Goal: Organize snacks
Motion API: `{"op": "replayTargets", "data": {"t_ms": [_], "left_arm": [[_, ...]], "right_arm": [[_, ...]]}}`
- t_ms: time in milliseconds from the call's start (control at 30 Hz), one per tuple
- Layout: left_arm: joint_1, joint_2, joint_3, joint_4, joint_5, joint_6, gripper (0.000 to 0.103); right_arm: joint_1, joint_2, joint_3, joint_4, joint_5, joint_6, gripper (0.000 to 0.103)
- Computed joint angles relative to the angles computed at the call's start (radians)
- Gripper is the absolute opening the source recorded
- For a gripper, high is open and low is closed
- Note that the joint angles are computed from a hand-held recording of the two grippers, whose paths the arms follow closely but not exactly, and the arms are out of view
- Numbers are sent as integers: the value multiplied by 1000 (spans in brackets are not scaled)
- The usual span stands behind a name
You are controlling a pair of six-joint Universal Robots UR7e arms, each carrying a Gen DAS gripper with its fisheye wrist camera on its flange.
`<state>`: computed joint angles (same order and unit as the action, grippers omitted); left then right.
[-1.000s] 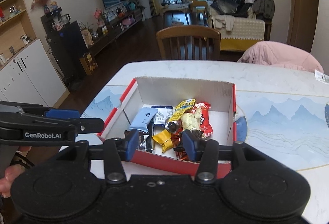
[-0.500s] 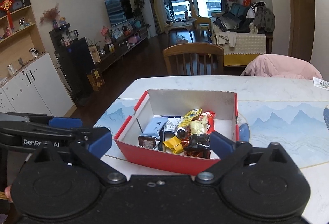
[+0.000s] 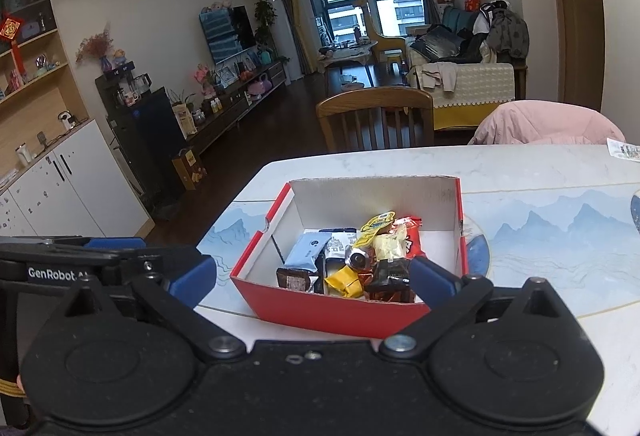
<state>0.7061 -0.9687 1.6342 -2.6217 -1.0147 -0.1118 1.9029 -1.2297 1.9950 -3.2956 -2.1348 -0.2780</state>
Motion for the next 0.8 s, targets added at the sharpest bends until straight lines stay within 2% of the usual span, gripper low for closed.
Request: {"op": "replayTargets", "data": {"t_ms": [800], "left_arm": [[-30, -23, 44, -65, 57, 55, 101]], "right_arm": [[21, 5, 3, -31, -2, -14, 103]]}}
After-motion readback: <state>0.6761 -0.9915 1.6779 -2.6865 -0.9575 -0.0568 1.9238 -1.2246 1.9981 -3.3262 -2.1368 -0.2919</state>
